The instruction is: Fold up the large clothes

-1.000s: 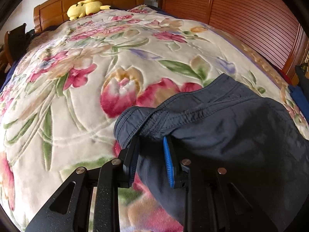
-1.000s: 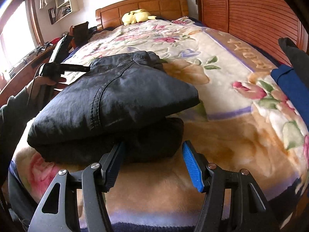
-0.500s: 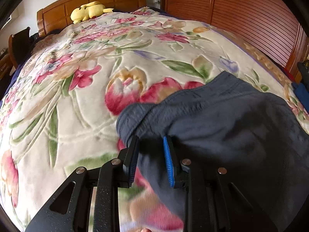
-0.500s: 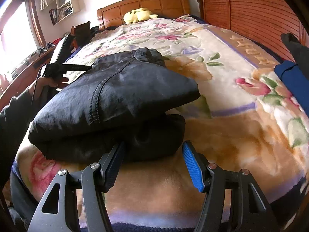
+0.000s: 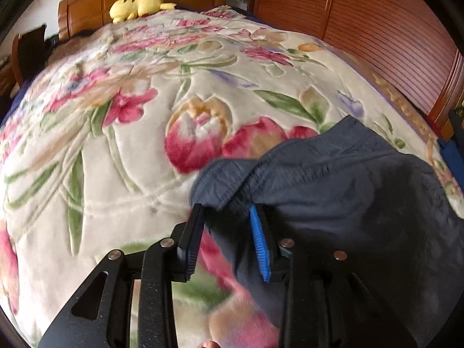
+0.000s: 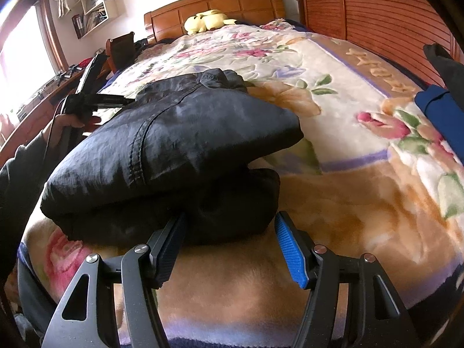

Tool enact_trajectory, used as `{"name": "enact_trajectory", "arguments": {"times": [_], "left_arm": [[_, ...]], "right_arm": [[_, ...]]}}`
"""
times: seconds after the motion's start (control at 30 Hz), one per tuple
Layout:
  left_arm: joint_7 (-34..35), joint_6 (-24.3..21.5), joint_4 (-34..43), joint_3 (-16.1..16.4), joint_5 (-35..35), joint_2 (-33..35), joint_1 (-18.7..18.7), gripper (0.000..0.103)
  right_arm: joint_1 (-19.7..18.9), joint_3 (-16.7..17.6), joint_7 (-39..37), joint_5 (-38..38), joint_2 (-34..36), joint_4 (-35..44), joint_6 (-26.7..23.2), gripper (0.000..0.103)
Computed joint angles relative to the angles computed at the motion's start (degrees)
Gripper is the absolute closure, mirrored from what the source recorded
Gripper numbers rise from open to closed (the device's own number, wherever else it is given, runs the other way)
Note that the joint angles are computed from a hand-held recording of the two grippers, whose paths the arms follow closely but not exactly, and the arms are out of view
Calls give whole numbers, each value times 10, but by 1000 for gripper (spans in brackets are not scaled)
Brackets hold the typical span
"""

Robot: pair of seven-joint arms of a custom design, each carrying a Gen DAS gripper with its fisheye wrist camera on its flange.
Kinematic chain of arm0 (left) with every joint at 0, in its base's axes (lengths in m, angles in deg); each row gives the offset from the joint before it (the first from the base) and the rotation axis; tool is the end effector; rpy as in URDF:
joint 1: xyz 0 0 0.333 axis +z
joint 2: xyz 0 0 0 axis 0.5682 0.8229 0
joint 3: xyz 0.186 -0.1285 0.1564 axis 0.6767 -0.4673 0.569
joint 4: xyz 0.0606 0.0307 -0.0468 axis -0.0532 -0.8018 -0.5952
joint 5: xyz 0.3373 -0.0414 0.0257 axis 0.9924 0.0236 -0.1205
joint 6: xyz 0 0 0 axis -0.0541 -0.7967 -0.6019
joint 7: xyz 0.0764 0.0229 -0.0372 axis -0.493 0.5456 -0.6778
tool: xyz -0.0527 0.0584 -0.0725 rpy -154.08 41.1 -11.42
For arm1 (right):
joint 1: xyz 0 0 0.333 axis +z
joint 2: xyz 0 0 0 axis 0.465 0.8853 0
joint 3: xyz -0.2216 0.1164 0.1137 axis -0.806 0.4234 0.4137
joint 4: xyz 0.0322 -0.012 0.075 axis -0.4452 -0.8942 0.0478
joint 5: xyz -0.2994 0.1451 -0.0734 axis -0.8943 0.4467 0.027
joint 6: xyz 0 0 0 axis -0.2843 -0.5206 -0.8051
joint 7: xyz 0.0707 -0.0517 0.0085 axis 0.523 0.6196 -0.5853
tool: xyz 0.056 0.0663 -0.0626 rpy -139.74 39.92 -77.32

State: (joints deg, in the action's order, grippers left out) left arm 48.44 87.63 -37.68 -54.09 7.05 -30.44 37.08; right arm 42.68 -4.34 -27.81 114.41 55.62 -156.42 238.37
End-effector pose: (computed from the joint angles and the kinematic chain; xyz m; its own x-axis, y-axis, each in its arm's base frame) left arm 0.6565 -0.0502 0.4476 0.0437 -0.9957 0.0816 -0.7829 -0.0849 -0.6164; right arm 0.4732 0.0736 0.4524 0.4511 -0.8751 -0.1755 -0.6622 -0.1964 -0.7231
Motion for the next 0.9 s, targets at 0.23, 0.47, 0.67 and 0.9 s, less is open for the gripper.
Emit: {"name": "enact_trajectory", "arguments": {"times": [0.23, 0.47, 0.67, 0.9], "left_arm": [[-27, -29, 59, 18, 33, 41, -14, 56], [-35, -40, 73, 4, 12, 56, 14, 15], [-37, -36, 67, 11, 14, 52, 8, 15], [-47, -17, 43, 16, 26, 33, 5, 15]], "right_arm": [[-3, -2, -3, 3, 3, 5, -11, 38], [-7, 2, 4, -1, 10, 12, -16, 37], [-9, 3, 9, -3, 13, 16, -19, 37], [-7, 3, 4, 17, 11, 13, -4, 37]]}}
